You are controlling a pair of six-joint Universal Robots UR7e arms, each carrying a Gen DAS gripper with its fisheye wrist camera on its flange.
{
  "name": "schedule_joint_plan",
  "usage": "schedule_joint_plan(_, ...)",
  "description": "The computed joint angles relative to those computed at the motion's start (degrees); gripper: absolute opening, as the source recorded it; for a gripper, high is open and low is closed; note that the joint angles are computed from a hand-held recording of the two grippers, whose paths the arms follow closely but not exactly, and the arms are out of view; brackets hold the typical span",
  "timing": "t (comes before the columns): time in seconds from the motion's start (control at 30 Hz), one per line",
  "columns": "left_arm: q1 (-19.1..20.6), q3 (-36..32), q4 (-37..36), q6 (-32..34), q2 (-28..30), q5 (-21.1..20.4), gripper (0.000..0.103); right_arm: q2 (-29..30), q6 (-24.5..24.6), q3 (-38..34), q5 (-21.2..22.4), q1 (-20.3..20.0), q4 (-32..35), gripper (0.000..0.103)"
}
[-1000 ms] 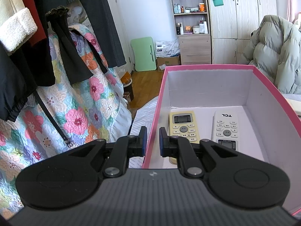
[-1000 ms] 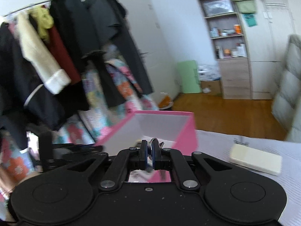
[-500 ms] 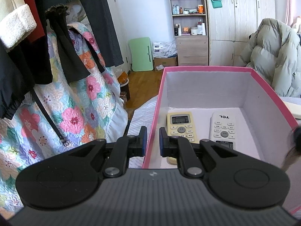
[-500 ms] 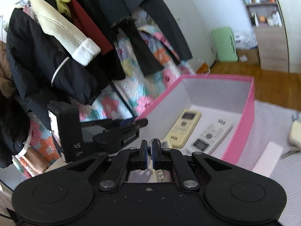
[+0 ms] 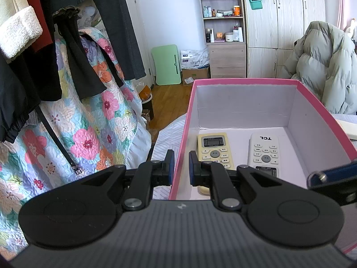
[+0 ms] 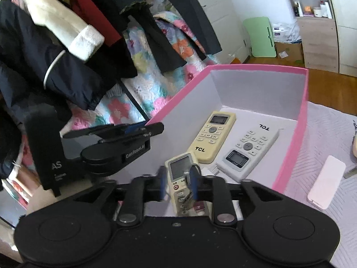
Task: Organize rigid objects
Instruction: 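Carry the keys into the pink box and open the right gripper, then grasp the cream rectangular power bank with the right gripper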
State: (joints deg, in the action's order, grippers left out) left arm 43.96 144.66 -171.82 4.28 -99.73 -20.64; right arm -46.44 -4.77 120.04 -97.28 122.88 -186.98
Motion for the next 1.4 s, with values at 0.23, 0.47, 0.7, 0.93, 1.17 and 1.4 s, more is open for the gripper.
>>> schedule_joint_plan(0.23,0.0,0.1,-0.3,0.1,0.1,0.2,0.011,-5.8,0.6,4.6,0.2,-1.2,-4.5,0.033)
schedule_joint_plan(0.47,-0.6,0.4,-0.1,0.3,0.3,1.5,0.011,-11.0,0.5,7.9,-8.4,-0.8,-7.2,0.035)
schedule_joint_plan(0.7,-1.1,0.9,-3.2,2.7,1.7,3.1,0.011,-14.8,-1.1,8.6,-19.1,-1.3,-2.8,0.035)
schedule_joint_plan(0.93,-0.7,0.4,-1.5,1.3,1.1,2.4,0.011,-14.8,-11.0,5.4,-26.9,-3.1,3.1,0.038)
schedule_joint_plan(1.17,1.9,-3.3,10.1,-4.9,-0.7,-0.5,0.011,-11.5,-21.9,-2.1,-28.3,-6.5,12.1,0.039)
schedule_joint_plan(1.4,2.1,-3.5,12.7,-8.2,-0.9,-0.3,0.011,-7.5,-28.6,-7.7,-25.6,-10.5,14.9,0.057)
